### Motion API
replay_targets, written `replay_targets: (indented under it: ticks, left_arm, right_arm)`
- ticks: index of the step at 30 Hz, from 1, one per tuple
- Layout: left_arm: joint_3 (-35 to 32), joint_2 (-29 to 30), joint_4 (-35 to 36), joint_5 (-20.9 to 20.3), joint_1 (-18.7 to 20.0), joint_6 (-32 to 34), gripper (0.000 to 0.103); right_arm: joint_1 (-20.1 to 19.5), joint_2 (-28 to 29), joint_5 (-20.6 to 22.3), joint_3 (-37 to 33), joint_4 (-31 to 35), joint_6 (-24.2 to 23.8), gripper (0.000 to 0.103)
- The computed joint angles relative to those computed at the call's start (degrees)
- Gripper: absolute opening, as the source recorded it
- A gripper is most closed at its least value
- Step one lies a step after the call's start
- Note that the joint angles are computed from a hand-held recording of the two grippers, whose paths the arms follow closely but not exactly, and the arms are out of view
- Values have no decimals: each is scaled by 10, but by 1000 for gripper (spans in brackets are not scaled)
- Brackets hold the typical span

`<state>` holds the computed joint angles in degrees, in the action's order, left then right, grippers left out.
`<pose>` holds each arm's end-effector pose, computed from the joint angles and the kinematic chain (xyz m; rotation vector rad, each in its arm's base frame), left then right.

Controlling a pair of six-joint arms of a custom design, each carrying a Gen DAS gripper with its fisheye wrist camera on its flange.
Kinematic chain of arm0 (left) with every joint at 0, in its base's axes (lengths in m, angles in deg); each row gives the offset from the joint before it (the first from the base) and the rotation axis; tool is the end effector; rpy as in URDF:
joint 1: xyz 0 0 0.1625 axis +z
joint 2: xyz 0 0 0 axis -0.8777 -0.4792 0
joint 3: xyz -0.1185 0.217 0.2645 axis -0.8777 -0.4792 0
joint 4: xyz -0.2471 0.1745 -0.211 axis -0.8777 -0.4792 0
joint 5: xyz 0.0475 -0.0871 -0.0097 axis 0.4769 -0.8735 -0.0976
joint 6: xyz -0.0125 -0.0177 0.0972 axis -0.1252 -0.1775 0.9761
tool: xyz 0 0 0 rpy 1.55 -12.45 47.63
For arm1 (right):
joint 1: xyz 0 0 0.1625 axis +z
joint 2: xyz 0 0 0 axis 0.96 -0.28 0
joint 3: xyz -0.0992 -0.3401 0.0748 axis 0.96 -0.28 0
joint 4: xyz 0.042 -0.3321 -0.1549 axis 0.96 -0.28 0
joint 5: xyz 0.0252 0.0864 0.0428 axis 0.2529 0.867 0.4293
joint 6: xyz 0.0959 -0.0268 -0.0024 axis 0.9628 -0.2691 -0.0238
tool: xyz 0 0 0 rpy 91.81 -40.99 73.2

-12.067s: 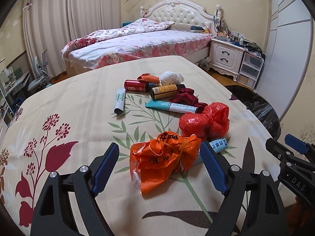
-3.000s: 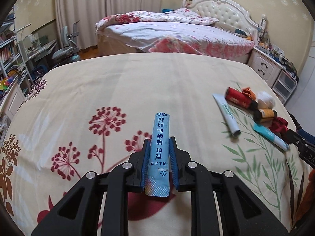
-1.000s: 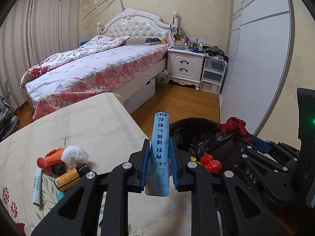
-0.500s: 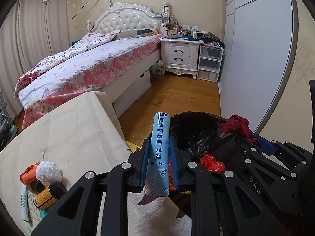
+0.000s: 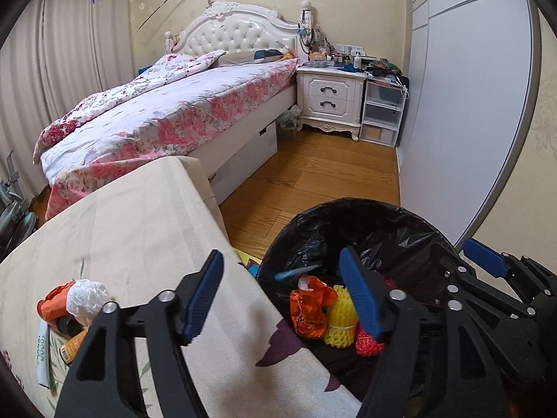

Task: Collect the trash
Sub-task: 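Open both tools over the bin to drop the tube and ribbon, then move both open tools back from the bin to the table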

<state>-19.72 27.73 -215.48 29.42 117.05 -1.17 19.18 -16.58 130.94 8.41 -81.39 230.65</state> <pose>-0.2344 -0.6951 0.0259 0.8299 2.2611 -0.8258 0.0999 -0.6626 0.1039 -0.0118 -2.0649 1.0954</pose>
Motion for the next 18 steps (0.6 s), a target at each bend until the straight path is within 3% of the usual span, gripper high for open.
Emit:
replay_targets:
  ticks: [2, 9, 18]
  left_arm:
    - [7, -6, -4, 4, 0, -6, 74]
    - [48, -40, -17, 17, 0, -21, 75]
    - [142, -111, -56, 40, 3, -38, 76]
  right_arm:
    - [3, -3, 2, 7, -8, -2, 50]
    - [13, -16, 4, 33, -21, -9, 52]
    - [40, -7, -3, 41, -11, -16, 56]
